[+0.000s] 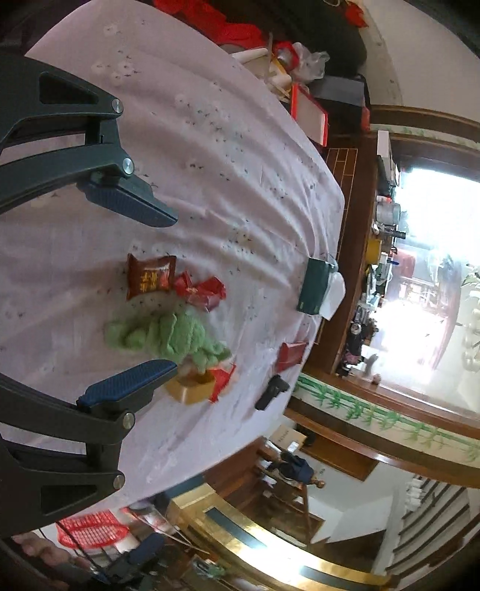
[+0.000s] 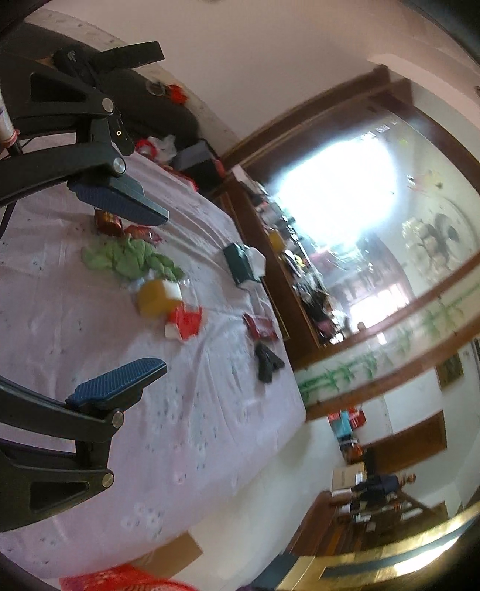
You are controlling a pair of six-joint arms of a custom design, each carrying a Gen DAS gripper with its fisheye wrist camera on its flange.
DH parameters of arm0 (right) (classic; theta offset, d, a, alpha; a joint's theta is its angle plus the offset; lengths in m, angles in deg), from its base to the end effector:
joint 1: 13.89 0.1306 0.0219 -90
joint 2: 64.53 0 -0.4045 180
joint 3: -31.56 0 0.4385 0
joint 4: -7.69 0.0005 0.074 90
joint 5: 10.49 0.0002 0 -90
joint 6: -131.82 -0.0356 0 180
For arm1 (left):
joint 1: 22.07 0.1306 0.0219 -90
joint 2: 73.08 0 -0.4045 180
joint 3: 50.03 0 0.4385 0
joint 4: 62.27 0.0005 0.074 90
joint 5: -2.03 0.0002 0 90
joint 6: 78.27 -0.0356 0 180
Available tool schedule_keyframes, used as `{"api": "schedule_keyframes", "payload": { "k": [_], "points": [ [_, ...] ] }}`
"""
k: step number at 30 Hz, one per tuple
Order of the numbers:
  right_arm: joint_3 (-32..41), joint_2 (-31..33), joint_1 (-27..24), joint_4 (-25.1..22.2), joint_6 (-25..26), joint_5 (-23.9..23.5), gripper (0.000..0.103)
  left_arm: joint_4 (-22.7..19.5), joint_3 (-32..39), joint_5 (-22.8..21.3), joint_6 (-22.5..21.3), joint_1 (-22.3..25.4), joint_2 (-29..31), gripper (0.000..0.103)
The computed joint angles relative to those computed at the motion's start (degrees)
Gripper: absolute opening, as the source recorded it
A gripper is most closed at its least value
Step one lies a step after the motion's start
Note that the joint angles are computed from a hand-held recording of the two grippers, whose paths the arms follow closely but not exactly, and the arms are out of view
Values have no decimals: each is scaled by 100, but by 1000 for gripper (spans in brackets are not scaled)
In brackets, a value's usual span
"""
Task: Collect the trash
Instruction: 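Move both tools back over the table toward the candy wrapper and yellow cup, then grasp the brown candy wrapper with the left tool while the right tool grasps the yellow cup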
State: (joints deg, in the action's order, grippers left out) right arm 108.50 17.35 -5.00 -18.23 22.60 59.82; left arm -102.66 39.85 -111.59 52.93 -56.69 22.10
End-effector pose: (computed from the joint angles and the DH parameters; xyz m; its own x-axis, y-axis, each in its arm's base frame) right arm 0.4861 0.0877 0.4380 -0.6205 0.2167 -0.7537 -0.2404 0.8623 0.4458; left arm 0.4764 -0.3122 0.4165 -0.6342 -0.2955 -0.7144 -0.1695 0.9547 -0.2444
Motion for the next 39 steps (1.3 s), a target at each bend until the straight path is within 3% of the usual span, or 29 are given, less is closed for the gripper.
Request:
{"api": "schedule_keyframes", "payload": {
  "k": [11, 16, 25, 30, 32, 35, 36, 39],
  "points": [
    [906, 1204, 346, -382, 80, 65, 78, -145, 123, 671, -154, 285, 458, 73],
    [1354, 1755, 402, -790, 131, 27, 78, -311, 326, 922, -116, 438, 765, 73],
    [2340, 2783, 541, -1340, 240, 285, 77, -516, 626, 886, -226, 476, 1206, 73],
    [2550, 3034, 599, -1485, 260, 347, 68, -649, 754, 892, -301, 491, 1387, 66],
    [2575, 3094, 628, -1488, 281, 431, 66, -714, 790, 886, -298, 491, 1435, 59],
    [2638, 3195, 623, -1587, 305, 385, 51, -762, 835, 952, -298, 517, 1492, 50],
    [2637, 3213, 610, -1613, 298, 334, 41, -746, 826, 977, -289, 522, 1489, 49],
    [2496, 3121, 591, -1476, 309, 364, 38, -728, 819, 988, -280, 523, 1492, 40]
  ]
}}
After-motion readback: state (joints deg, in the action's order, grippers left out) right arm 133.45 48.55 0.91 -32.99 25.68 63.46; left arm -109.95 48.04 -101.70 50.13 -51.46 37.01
